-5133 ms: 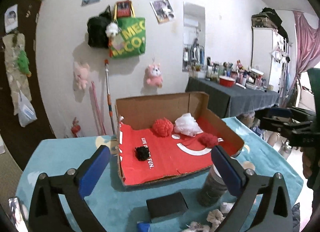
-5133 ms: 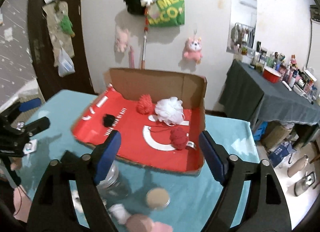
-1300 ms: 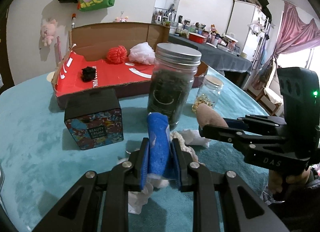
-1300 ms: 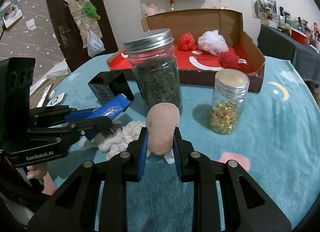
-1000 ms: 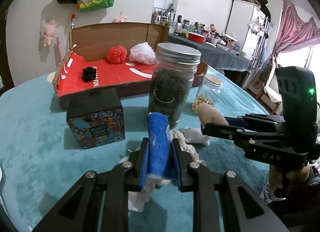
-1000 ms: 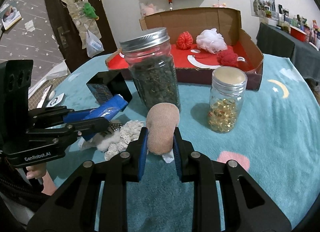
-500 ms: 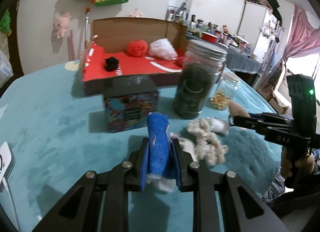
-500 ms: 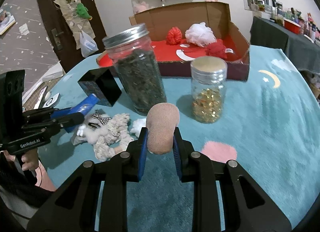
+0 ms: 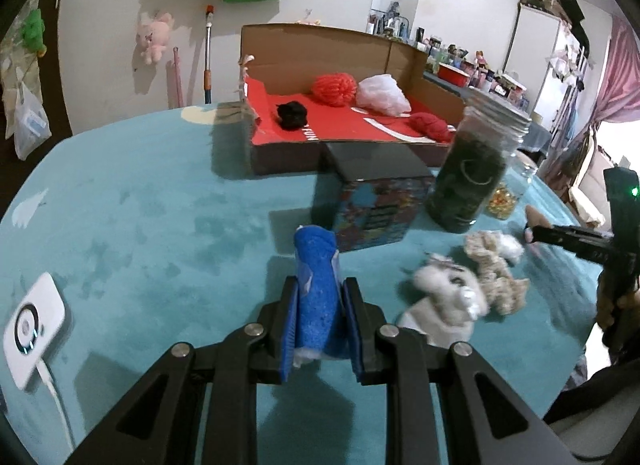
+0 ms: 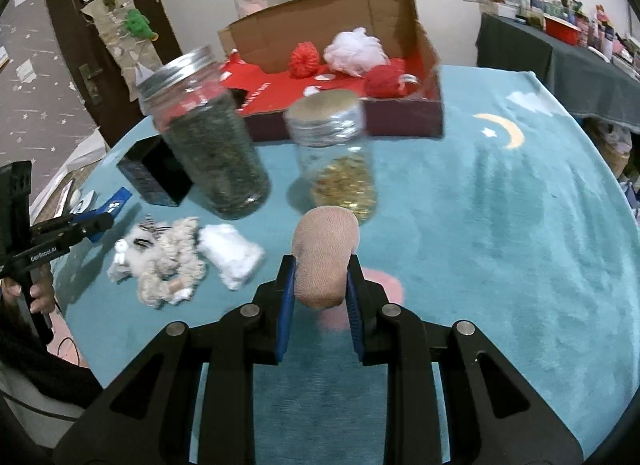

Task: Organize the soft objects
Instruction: 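Lift the blue cloth and tan sponge and carry them over the box, then lower both tools into the box and open them to drop the items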

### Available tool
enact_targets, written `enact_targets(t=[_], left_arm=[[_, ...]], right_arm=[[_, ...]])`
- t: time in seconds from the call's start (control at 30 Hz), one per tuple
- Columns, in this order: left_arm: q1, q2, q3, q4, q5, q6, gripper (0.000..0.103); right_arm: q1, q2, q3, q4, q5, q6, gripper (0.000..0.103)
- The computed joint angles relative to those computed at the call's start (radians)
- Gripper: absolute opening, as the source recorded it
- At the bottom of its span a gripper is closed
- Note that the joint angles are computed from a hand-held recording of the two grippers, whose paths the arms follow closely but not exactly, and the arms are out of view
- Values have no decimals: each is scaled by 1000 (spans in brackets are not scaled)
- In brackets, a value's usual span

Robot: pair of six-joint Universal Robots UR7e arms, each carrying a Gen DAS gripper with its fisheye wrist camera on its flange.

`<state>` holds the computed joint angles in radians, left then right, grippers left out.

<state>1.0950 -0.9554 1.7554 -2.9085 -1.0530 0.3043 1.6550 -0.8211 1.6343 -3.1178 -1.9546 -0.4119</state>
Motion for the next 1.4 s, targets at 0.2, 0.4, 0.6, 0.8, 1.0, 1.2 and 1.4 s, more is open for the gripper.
enact_targets(t=[0.2,0.4,0.6,0.8,1.0,1.2,1.4], left_arm=[[22,30,-56,24,5,78,23],[45,48,-126,87,-32,104,23],[60,63,-195,117,-75,178,23],[69,87,-271,159,-116,263,23],[64,111,-339,214,-154,310,23],[53,157,-429,283,-190,328,23],[36,227,-545,372,-195,296,23]], right_arm=[[-25,-22,-14,44,11,1,23],[-33,-15,-54,69,2,-62,23],[-42,-6,-108,125,30,-117,23],[-56,0,-199,244,83,-172,23],[-64,11,-272,326,135,-193,23],[-55,36,-369,419,173,-227,23],[-27,115,-520,516,155,-246,23]])
